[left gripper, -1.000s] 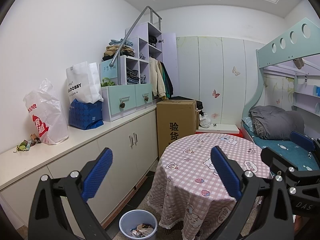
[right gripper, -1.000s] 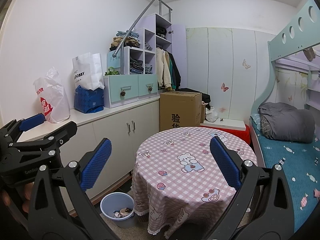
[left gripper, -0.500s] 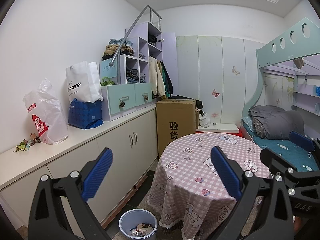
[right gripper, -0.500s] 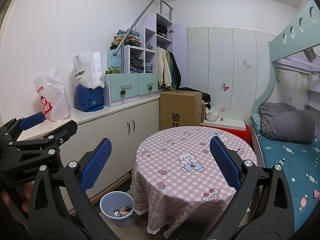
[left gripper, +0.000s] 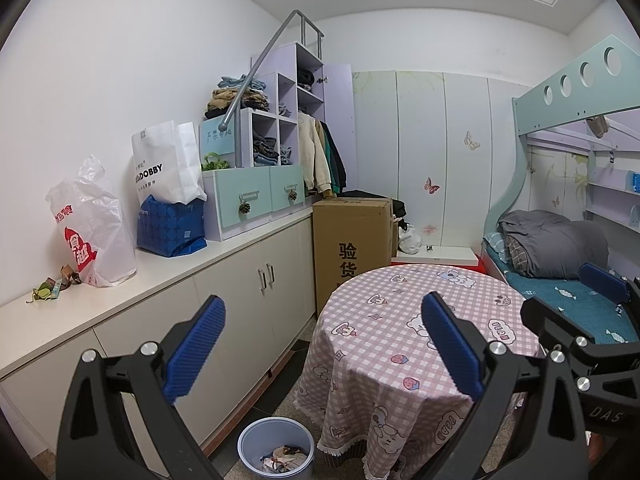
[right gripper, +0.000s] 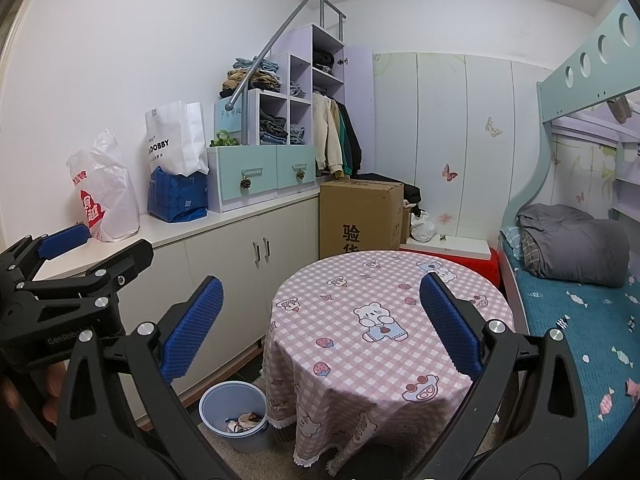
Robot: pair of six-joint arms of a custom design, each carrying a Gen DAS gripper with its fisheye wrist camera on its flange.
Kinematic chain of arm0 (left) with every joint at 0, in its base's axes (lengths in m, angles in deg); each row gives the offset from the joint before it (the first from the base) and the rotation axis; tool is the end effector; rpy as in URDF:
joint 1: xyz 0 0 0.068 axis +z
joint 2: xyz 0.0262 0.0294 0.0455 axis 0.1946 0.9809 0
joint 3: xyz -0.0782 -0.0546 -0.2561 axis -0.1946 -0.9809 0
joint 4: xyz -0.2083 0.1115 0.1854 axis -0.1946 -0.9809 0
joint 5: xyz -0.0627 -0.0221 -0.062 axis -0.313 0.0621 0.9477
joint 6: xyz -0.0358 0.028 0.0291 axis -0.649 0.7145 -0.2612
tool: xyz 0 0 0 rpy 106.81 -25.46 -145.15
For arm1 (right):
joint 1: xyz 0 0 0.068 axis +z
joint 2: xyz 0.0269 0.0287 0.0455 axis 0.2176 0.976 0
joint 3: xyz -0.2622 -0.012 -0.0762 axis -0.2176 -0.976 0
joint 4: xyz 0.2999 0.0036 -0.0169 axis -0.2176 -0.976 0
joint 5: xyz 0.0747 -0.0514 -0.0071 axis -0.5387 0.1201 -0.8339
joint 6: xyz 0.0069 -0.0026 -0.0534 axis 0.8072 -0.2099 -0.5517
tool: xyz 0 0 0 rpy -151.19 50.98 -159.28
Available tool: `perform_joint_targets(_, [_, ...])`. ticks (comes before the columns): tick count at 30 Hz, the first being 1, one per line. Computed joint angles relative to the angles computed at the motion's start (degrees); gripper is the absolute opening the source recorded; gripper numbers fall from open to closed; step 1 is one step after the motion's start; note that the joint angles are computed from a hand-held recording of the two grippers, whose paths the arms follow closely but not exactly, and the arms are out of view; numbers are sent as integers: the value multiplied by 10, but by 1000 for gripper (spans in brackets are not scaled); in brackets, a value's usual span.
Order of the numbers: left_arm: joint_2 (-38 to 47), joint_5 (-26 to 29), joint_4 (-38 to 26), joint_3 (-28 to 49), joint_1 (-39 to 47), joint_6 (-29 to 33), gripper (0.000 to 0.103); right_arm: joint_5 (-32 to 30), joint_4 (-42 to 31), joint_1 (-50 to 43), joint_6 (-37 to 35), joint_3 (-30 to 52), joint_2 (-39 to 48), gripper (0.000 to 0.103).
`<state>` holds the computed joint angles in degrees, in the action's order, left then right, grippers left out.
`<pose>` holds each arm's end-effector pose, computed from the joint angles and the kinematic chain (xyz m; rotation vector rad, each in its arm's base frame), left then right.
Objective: Collect trash
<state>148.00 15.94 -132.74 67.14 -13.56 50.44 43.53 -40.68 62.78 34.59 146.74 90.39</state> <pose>0.1788 -0.0695 0.5904 0.1248 1.8135 -0.0269 0.1575 0.1496 0.5706 -0.0326 1.7883 0.0640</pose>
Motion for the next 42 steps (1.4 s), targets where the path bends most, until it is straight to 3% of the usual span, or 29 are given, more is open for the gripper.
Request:
perform_joint_targets(18, [-5, 5, 4, -9, 4, 2, 96, -23, 13, -19, -5, -42, -29, 97])
perform_joint_targets(42, [-18, 10, 14, -34, 9, 3, 96, -30, 9, -24, -7, -40, -30, 97])
